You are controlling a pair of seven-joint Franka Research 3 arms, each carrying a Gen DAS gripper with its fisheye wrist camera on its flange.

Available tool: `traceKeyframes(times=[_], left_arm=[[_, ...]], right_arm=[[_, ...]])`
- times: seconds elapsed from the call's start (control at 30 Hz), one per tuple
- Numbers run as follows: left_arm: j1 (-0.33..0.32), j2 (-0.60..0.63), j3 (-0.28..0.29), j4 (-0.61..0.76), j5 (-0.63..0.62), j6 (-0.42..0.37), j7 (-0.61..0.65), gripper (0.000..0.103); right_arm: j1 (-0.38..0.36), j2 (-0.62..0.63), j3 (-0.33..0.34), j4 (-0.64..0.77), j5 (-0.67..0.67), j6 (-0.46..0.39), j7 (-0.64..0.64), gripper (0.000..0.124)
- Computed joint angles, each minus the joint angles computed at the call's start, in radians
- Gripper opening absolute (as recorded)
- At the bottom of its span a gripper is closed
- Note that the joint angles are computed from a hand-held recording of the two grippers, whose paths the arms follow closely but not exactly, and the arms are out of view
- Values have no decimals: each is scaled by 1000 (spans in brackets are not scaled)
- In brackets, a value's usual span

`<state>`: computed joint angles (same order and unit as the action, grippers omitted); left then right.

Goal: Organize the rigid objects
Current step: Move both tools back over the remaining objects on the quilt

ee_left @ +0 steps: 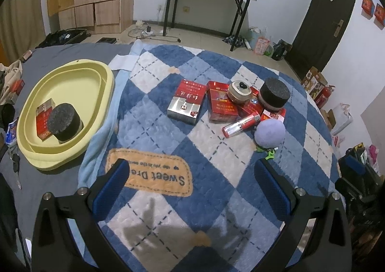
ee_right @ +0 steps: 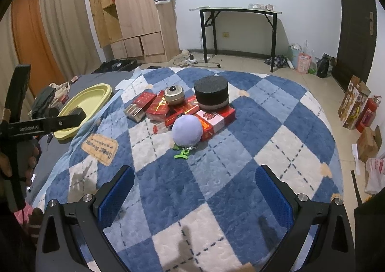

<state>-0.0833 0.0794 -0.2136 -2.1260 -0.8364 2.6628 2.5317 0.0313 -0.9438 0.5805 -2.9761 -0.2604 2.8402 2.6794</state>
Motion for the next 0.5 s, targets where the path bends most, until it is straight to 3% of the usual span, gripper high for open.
traceKeyframes(times=[0.33,0.43,0.5], left_arm=[[-1,72,-18,55,106,47,-45,103],[17,128,-44,106,133,31,-40,103],[22,171,-61,144,169,24,-44,103]], right_arm=[[-54,44,-2,9,-8,46,-15,103],[-118,117,-2,27,-23,120,-48,103],[-212,168,40,49,-35,186,-59,103]])
